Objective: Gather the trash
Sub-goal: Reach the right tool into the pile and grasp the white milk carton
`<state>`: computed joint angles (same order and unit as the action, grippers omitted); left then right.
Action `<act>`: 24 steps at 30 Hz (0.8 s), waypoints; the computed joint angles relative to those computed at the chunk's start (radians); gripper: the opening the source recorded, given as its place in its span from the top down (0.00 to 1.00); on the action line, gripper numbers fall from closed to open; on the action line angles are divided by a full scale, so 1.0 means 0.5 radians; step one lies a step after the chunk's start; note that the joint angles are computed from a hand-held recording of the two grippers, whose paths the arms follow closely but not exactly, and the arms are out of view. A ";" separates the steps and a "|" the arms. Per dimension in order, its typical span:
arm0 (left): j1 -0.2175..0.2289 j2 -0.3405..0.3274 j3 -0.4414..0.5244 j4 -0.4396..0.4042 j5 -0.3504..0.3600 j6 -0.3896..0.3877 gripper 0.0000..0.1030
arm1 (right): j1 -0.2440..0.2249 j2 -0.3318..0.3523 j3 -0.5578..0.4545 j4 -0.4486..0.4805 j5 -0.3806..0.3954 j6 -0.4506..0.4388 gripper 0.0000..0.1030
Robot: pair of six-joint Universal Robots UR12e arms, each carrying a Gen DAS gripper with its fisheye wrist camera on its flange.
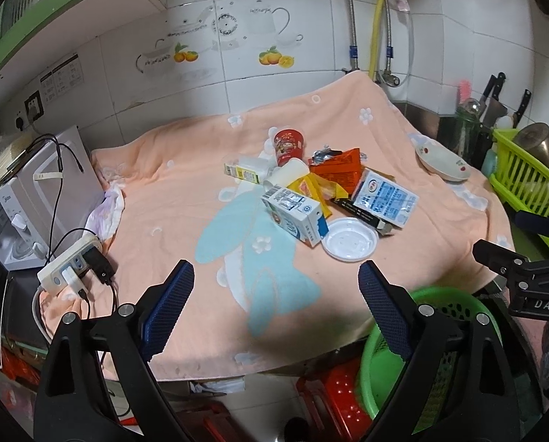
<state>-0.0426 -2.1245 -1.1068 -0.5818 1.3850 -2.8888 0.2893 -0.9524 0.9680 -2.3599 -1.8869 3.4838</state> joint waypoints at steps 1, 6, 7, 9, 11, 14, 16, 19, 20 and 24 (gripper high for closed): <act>0.000 -0.010 0.016 -0.013 0.003 -0.002 0.14 | -0.004 0.012 -0.018 0.010 0.004 -0.016 0.07; 0.000 -0.067 0.111 -0.072 0.021 0.000 0.15 | -0.026 0.075 -0.112 0.066 0.020 -0.087 0.07; 0.001 -0.083 0.138 -0.088 0.022 0.001 0.15 | -0.032 0.091 -0.136 0.084 0.025 -0.098 0.07; 0.001 -0.108 0.179 -0.115 0.023 0.000 0.15 | -0.041 0.120 -0.181 0.113 0.036 -0.125 0.07; 0.004 -0.135 0.225 -0.144 0.019 0.002 0.16 | -0.051 0.153 -0.232 0.146 0.036 -0.159 0.07; 0.006 -0.178 0.299 -0.194 0.021 -0.003 0.16 | -0.064 0.214 -0.327 0.200 0.042 -0.208 0.07; 0.009 -0.212 0.360 -0.238 0.021 -0.003 0.16 | -0.076 0.251 -0.387 0.230 0.066 -0.242 0.08; 0.007 -0.258 0.438 -0.280 0.036 0.005 0.16 | -0.086 0.328 -0.515 0.305 0.070 -0.305 0.11; 0.008 -0.278 0.472 -0.296 0.038 0.009 0.16 | -0.092 0.358 -0.567 0.331 0.087 -0.331 0.16; 0.012 -0.337 0.576 -0.349 0.047 0.017 0.16 | -0.120 0.482 -0.790 0.477 0.142 -0.346 0.20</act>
<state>-0.0367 -2.2931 -0.8189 -0.7565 1.4084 -2.8803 0.2295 -0.7115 0.5731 -2.1215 -1.8159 3.3106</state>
